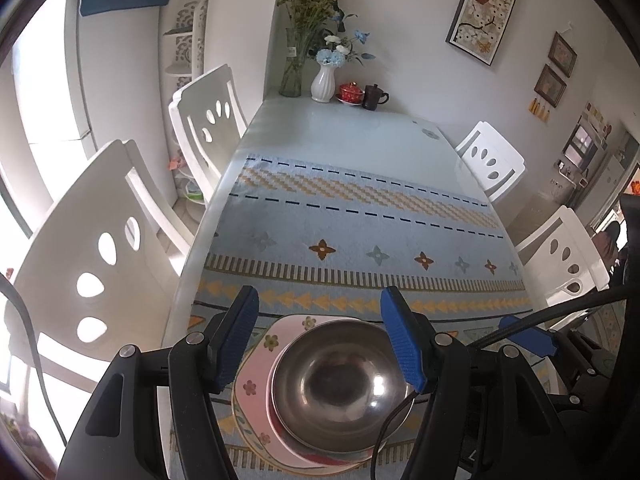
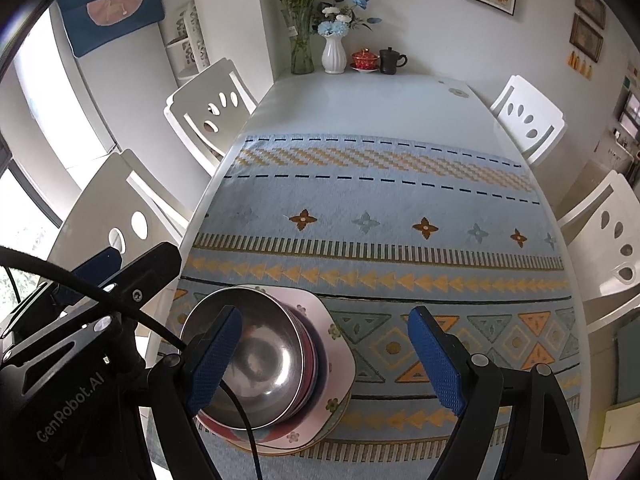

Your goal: Organize plates and bowls

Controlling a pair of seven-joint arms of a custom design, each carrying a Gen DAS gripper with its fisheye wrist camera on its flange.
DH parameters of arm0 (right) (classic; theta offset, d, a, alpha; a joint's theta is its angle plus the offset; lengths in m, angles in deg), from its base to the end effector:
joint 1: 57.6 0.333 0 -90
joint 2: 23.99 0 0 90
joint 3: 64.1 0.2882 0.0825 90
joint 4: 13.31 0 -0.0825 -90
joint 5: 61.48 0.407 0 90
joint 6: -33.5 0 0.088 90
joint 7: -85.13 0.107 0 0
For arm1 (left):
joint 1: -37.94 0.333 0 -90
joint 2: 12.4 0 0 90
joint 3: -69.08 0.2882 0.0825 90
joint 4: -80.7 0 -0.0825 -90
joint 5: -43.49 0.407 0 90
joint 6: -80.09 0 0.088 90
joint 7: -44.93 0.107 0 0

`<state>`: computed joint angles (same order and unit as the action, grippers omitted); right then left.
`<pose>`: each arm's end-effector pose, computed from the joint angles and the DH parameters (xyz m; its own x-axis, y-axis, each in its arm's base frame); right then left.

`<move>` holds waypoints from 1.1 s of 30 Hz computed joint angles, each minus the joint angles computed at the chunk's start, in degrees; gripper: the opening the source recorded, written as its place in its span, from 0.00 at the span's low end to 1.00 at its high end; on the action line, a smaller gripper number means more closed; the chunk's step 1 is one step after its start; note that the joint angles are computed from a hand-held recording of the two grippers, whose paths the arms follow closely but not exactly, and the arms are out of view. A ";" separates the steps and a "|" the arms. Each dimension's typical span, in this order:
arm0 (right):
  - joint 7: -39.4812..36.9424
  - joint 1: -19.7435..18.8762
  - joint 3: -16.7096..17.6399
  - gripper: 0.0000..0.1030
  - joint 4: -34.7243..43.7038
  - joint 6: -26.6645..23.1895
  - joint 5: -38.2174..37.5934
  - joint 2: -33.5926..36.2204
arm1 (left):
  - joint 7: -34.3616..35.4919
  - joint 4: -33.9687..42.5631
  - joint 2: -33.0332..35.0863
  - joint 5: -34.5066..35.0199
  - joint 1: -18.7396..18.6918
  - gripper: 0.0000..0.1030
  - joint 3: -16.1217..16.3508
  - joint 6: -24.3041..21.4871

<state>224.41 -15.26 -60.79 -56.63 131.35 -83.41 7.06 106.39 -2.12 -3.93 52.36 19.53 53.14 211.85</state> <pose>0.5327 0.4720 0.6693 -0.0825 -0.9934 -0.0798 -0.8550 0.1117 -0.5065 0.5613 -0.3614 0.6585 -0.2136 -0.9541 0.2098 -0.7800 0.0373 -0.6246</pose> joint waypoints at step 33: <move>1.99 0.32 1.51 0.81 -6.26 1.34 -1.91 -4.23 | -1.46 -1.52 -2.24 7.08 -1.05 0.71 0.28 -2.65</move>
<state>226.40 -14.95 -59.28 -62.89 132.69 -85.32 2.84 104.92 -3.64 -6.17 59.43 18.48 53.42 209.20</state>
